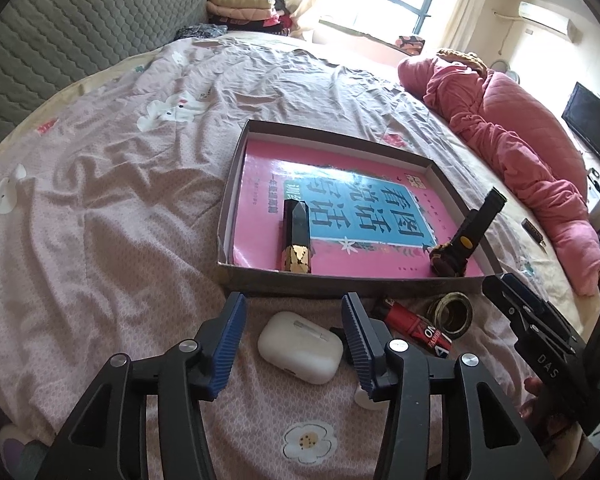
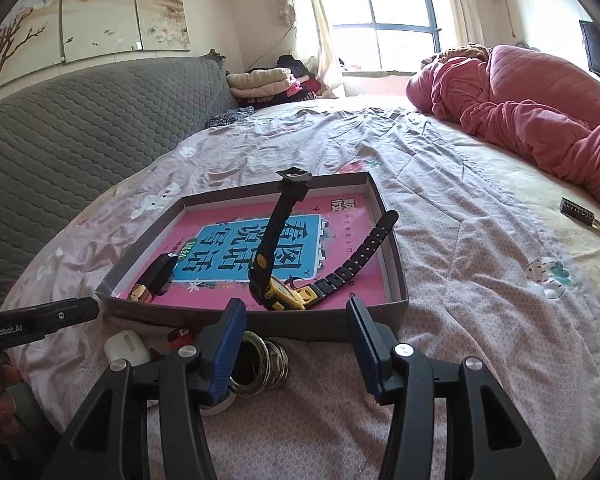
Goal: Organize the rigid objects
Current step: 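Withdraw both open tools from the tray toward the remaining items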
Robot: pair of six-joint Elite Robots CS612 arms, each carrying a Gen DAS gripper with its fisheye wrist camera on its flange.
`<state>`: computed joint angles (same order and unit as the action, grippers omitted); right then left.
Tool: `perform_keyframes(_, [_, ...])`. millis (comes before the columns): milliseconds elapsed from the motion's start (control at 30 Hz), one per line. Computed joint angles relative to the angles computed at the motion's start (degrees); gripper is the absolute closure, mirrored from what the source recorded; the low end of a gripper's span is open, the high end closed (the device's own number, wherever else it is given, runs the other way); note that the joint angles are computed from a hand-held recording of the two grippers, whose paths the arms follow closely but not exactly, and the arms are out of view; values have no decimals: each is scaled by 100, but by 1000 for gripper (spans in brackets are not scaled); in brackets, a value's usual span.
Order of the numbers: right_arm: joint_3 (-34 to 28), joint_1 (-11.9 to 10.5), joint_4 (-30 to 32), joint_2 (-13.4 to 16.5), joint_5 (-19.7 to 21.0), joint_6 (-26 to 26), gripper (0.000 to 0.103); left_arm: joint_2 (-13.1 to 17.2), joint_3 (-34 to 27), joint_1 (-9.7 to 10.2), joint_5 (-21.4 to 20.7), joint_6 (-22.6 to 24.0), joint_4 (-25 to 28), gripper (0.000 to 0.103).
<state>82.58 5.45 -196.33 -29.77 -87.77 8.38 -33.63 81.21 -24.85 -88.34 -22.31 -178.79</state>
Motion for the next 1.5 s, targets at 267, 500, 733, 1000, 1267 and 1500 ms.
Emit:
perform_keyframes(267, [83, 17, -11, -47, -7, -53, 51, -90, 170, -82, 58, 103, -13, 48])
perform_keyframes(500, [182, 34, -22, -100, -17, -88, 51, -157, 288, -158, 35, 304, -31, 48])
perform_keyframes(733, [290, 50, -45, -155, -43, -92, 51, -201, 370, -200, -107, 405, -26, 48])
perform_keyframes(1000, [415, 52, -67, -214, -50, -71, 51, -244, 448, -251, -157, 499, 22, 48])
perform_keyframes(1267, [495, 64, -89, -258, -71, -78, 51, -284, 517, -281, -229, 605, 77, 48])
perform_keyframes(1500, [547, 74, -100, -289, -67, -95, 51, -303, 558, -300, -265, 674, 132, 48])
